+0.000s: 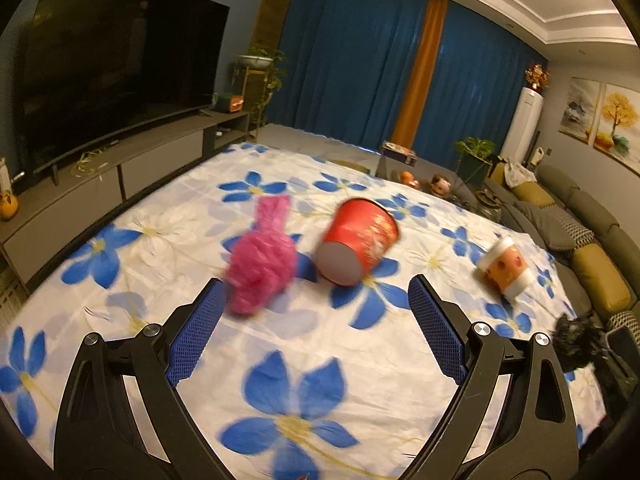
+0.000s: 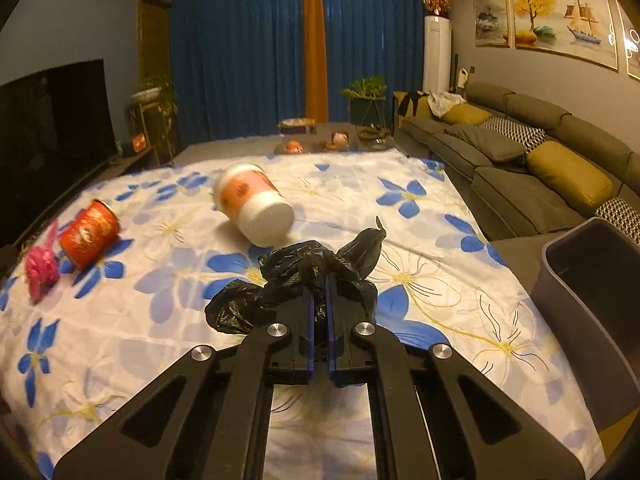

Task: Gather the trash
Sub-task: 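Grasp the black plastic bag with the right tool while the left tool grasps the pink bag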

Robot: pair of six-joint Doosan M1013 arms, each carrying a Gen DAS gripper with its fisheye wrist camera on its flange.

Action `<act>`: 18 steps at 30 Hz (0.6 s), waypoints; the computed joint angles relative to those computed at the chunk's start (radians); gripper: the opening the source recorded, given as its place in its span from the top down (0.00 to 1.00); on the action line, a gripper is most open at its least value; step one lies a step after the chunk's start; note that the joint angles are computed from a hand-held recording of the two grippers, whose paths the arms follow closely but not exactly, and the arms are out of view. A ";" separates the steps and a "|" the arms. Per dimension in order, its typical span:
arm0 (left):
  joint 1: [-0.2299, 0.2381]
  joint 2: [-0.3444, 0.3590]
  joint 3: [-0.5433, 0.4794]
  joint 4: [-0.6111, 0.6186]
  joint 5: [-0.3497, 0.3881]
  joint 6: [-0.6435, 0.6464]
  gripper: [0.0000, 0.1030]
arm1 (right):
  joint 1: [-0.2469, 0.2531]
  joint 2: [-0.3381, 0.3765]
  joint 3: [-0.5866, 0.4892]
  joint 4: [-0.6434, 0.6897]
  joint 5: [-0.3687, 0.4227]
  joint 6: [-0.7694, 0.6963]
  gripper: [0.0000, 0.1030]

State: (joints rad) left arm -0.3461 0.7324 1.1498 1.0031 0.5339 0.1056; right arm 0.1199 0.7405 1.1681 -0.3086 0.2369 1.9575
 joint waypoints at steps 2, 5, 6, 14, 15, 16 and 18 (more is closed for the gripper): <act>0.008 0.000 0.000 0.014 0.022 -0.001 0.12 | 0.003 -0.016 0.027 -0.014 -0.038 0.015 0.95; 0.024 0.007 -0.010 -0.042 0.024 0.049 0.12 | 0.007 -0.027 0.044 0.049 -0.062 -0.044 0.95; 0.032 0.016 -0.023 -0.087 0.030 0.090 0.12 | 0.008 -0.030 0.048 0.072 -0.068 -0.069 0.95; 0.063 0.089 -0.150 -0.346 0.076 0.381 0.30 | 0.017 -0.043 0.062 0.108 -0.091 -0.137 0.95; 0.066 0.101 -0.172 -0.376 0.089 0.417 0.36 | 0.017 -0.046 0.066 0.114 -0.093 -0.146 0.95; 0.071 0.113 -0.193 -0.417 0.102 0.457 0.43 | 0.017 -0.050 0.068 0.127 -0.096 -0.161 0.95; 0.080 0.133 -0.228 -0.510 0.126 0.534 0.55 | 0.017 -0.055 0.075 0.131 -0.102 -0.172 0.95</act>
State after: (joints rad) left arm -0.2658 0.8653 0.9214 0.4928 0.6602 0.6394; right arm 0.1368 0.6850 1.2428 -0.1776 0.1349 1.7851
